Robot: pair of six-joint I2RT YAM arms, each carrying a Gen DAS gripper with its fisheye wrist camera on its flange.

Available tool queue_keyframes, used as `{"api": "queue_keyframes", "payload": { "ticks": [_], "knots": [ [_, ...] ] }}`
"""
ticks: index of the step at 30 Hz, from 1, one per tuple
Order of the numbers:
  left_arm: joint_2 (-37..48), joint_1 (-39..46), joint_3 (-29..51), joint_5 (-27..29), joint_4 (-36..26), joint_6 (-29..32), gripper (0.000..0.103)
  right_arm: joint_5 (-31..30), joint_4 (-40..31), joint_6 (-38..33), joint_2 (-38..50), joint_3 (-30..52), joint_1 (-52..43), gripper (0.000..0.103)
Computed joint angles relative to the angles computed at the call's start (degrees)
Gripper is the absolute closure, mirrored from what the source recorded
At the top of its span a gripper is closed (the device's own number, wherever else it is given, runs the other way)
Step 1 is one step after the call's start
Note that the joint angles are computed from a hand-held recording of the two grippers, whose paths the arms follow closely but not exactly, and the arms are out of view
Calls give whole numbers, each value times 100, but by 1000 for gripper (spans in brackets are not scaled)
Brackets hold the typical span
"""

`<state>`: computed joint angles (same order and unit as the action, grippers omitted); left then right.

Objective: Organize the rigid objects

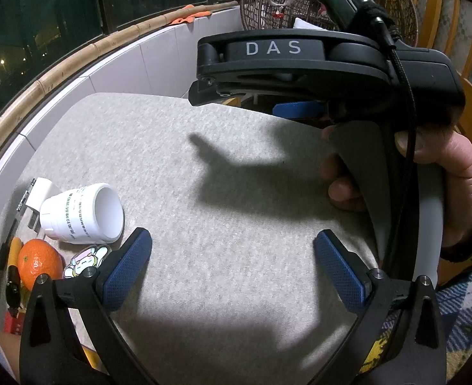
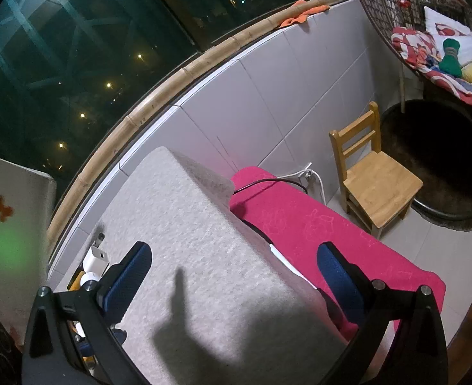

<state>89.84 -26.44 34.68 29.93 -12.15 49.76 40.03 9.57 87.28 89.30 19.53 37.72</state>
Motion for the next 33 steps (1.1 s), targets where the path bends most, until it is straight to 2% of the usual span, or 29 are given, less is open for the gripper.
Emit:
{"api": "queue_keyframes", "payload": {
  "ticks": [33],
  "knots": [
    [7,-5,-3,-7,13,-5,0,-51,261,-12,-15,-125,-37,0]
  ]
}}
